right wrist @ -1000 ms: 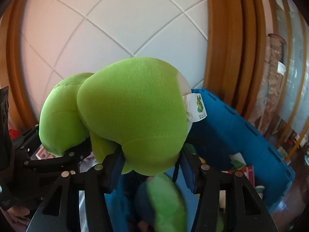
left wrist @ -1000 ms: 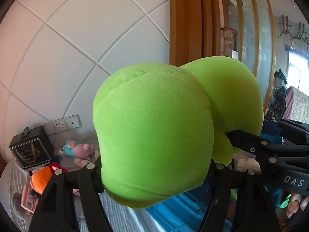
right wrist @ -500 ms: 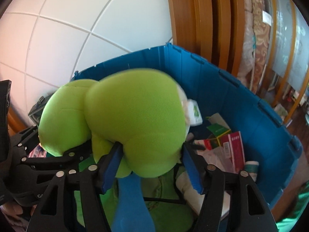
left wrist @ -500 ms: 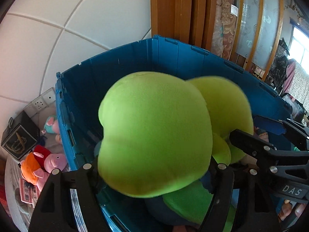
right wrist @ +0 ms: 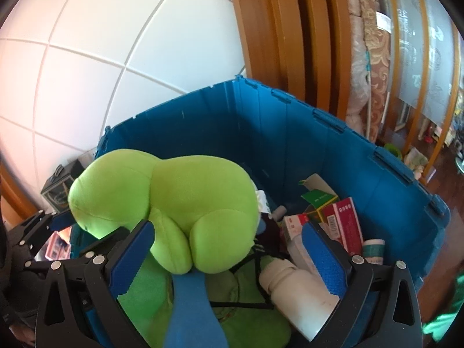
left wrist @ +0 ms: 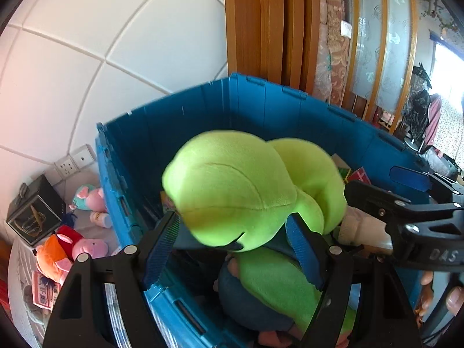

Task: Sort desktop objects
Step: 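Open both tools to drop the green plush into the crate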

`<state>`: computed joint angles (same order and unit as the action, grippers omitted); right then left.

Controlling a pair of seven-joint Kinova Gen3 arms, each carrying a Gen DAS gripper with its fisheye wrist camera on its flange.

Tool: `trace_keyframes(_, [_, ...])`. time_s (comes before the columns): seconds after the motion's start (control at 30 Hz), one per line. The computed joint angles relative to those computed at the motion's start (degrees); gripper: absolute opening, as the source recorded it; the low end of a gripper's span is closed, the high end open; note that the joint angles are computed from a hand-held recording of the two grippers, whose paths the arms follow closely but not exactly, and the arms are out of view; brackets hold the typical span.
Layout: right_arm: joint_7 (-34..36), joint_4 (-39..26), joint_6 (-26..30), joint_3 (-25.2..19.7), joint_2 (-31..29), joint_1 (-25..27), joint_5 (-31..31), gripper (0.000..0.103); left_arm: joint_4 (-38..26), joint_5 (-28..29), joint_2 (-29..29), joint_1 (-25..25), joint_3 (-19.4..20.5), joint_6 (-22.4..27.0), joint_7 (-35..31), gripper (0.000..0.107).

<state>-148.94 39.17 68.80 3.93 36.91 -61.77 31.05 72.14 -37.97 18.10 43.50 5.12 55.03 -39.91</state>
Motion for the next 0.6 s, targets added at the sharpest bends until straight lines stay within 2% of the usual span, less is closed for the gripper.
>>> trace_keyframes(0.13, [-1.23, -0.7, 2.42, 1.58, -0.03, -2.6, 2.87, 0.103, 4.65, -5.62, -3.59, 2.43, -0.35, -1.03, 5.11, 0.077])
trace_keyframes(0.3, [-2.69, -1.38, 4.08, 2.59, 0.19, -6.33, 7.1, 0.103, 10.15, -8.62, -7.91, 0.85, 2.17, -2.27, 9.67, 0.078])
trace_keyframes(0.6, [-0.16, -9.38, 7.82, 4.39, 4.4, -12.11, 11.19, 0.103, 21.1, -12.87, -15.36, -4.09, 6.89, -3.4, 18.7, 0.078])
